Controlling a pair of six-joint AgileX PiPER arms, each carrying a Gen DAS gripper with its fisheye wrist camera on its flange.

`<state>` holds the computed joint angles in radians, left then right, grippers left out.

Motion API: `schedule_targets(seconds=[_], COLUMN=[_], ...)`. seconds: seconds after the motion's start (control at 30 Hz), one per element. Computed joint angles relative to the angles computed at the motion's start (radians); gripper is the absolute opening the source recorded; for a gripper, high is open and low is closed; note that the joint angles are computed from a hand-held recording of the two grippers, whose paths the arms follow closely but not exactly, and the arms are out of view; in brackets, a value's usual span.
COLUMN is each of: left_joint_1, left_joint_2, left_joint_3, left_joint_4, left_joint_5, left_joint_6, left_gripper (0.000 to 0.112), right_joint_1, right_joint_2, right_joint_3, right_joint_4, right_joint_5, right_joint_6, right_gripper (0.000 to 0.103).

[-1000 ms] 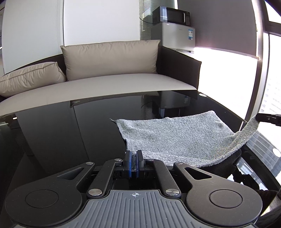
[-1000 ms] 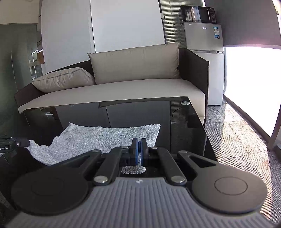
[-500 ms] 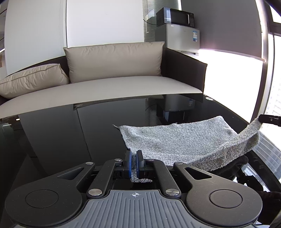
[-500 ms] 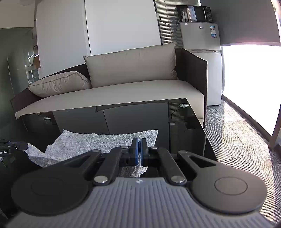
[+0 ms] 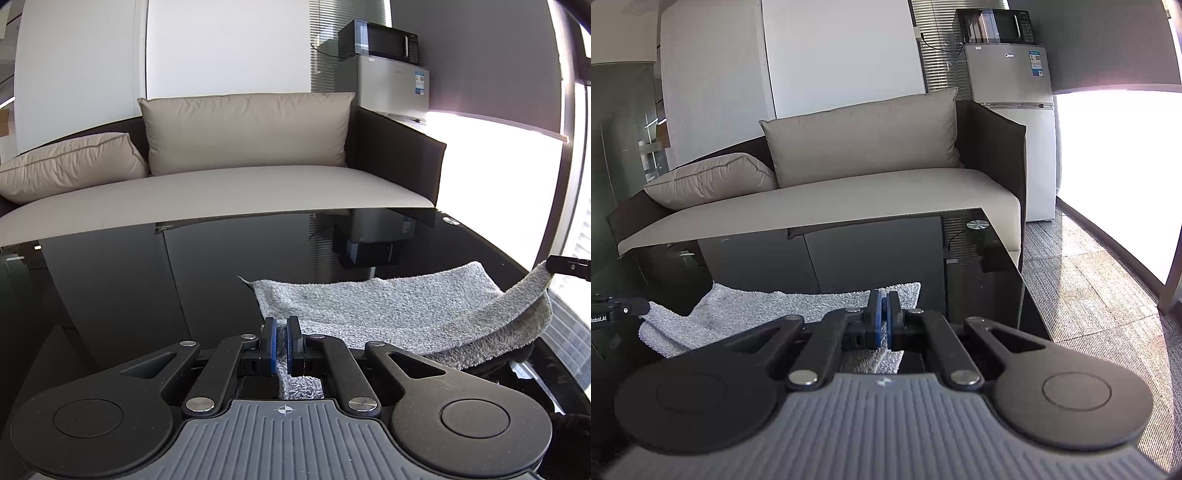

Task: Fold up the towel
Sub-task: 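Lift the grasped towel edge with both grippers and carry it over the towel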

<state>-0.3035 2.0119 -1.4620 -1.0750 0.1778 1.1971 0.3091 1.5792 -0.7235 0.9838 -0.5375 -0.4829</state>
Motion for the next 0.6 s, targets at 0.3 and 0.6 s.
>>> schedule_targets(seconds=[0.3, 0.6], left_joint_1=[0.003, 0.001], left_joint_2=[0.055, 0.116], left_joint_3=[-0.087, -0.191], left_joint_4=[0.192, 0.420], left_joint_5=[0.022, 0.063], left_joint_6=[-0.204, -0.446], left_gripper=[0.005, 0.005], right_joint_1=[-0.053, -0.083], right_joint_2=[0.050, 0.085], right_joint_3=[-0.050, -0.084], right_joint_4=[-0.076, -0.115], right_joint_5=[0.039, 0.066], right_joint_6=[0.067, 0.110], right_gripper=[0.002, 0.002])
